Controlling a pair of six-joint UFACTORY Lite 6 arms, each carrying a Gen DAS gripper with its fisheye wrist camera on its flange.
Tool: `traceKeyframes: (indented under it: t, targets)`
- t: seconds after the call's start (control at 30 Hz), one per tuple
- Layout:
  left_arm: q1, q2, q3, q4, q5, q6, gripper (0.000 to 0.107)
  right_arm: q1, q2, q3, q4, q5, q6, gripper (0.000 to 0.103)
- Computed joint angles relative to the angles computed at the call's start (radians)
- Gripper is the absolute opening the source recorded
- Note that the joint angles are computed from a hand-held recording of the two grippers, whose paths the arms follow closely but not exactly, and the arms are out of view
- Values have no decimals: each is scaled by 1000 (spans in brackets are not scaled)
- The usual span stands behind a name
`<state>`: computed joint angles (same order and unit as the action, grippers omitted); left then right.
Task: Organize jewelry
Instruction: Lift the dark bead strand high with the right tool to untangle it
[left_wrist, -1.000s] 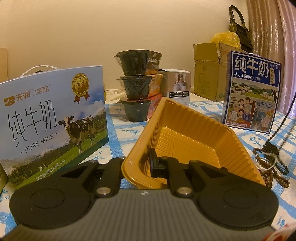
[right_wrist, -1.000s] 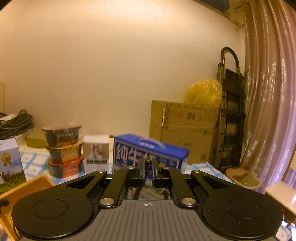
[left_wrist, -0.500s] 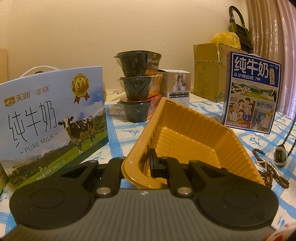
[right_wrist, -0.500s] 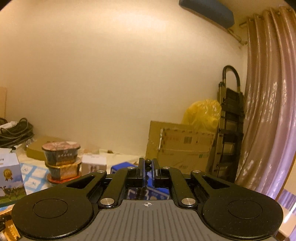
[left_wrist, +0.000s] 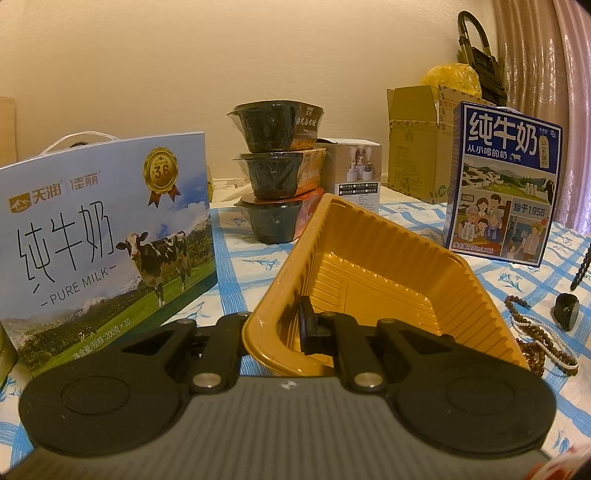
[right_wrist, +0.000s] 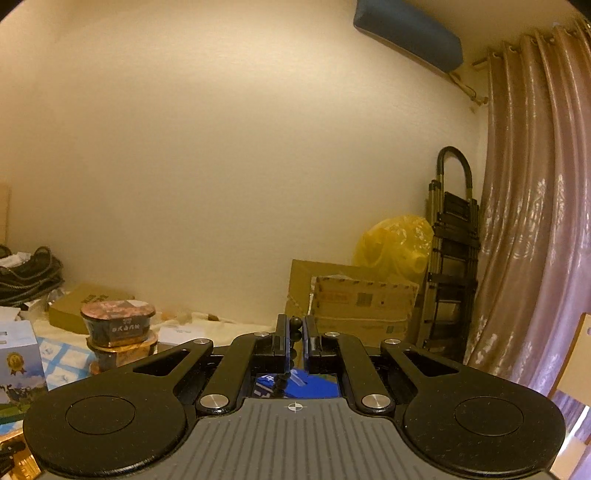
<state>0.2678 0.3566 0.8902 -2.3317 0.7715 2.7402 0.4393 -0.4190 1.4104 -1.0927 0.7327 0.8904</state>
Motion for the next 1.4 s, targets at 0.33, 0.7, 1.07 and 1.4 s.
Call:
traceKeyframes:
  t: [0.33,0.7,1.07,1.4]
  targets:
    - [-2,1,10,8,-7,-6,11,91,82,150,14,78,-54,6]
    - [-8,-16,-9,1,-5,-5,11,245,245,402,93,102,-111,6]
    - [-7,-24,-13,9,-6,-16,11,258,460,562,246,-81,-99,6]
    - [-2,-19,-13,14,-4,-22,11,231,661,701,390,-226,-108,6]
